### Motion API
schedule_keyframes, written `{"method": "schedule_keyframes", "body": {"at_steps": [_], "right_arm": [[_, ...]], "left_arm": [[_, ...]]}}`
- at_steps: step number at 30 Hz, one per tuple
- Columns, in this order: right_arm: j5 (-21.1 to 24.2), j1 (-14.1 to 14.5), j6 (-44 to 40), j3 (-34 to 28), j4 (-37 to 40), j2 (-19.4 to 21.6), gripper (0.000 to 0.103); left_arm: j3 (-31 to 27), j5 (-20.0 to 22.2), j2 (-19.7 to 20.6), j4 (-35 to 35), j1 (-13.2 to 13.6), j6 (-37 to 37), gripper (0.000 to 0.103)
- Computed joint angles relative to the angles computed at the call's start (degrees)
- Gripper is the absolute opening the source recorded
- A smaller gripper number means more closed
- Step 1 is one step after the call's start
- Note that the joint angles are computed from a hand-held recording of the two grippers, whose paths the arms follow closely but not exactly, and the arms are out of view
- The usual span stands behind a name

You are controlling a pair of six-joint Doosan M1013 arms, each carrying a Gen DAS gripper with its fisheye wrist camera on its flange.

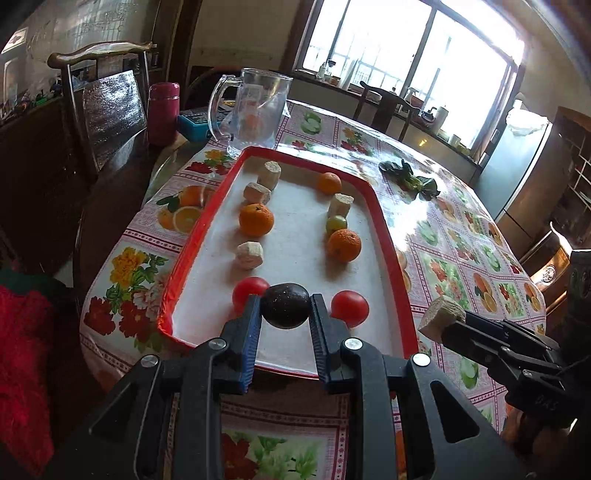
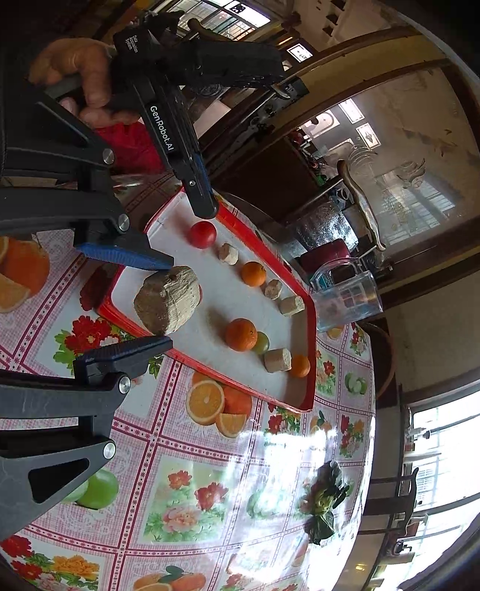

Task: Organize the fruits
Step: 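Carry the plum and ginger root over the tray and release both into it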

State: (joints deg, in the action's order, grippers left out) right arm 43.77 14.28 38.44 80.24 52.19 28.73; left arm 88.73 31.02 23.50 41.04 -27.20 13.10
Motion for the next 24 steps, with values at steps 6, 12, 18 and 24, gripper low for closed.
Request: {"method": "schedule_keyframes", "body": {"at_steps": [6,12,18,24], "right_arm": [[-0.14,0.73,1.93,-2.34,-1.95,1.44,0.037],[0.41,1.13,5.29,-5.92,-4.23,3.77,0.037],[1.81,1.45,9.09,-9.8,-7.05,6.33,0.037],[3.14,1.8,10.46,-11.99,-8.66,7.86,0.037]], "left_arm": [[0.19,-0.57,-0.04,-0.39,0.32,0.05,0.024],[-1.39,-1.51,1.25,-5.49,0.77,5.6,0.024],[-3.14,-1.57,2.62,-9.66,0.96,11.12,0.024],[-3.37,-1.05,3.09,-12.58,1.62,14.0,0.024]]}}
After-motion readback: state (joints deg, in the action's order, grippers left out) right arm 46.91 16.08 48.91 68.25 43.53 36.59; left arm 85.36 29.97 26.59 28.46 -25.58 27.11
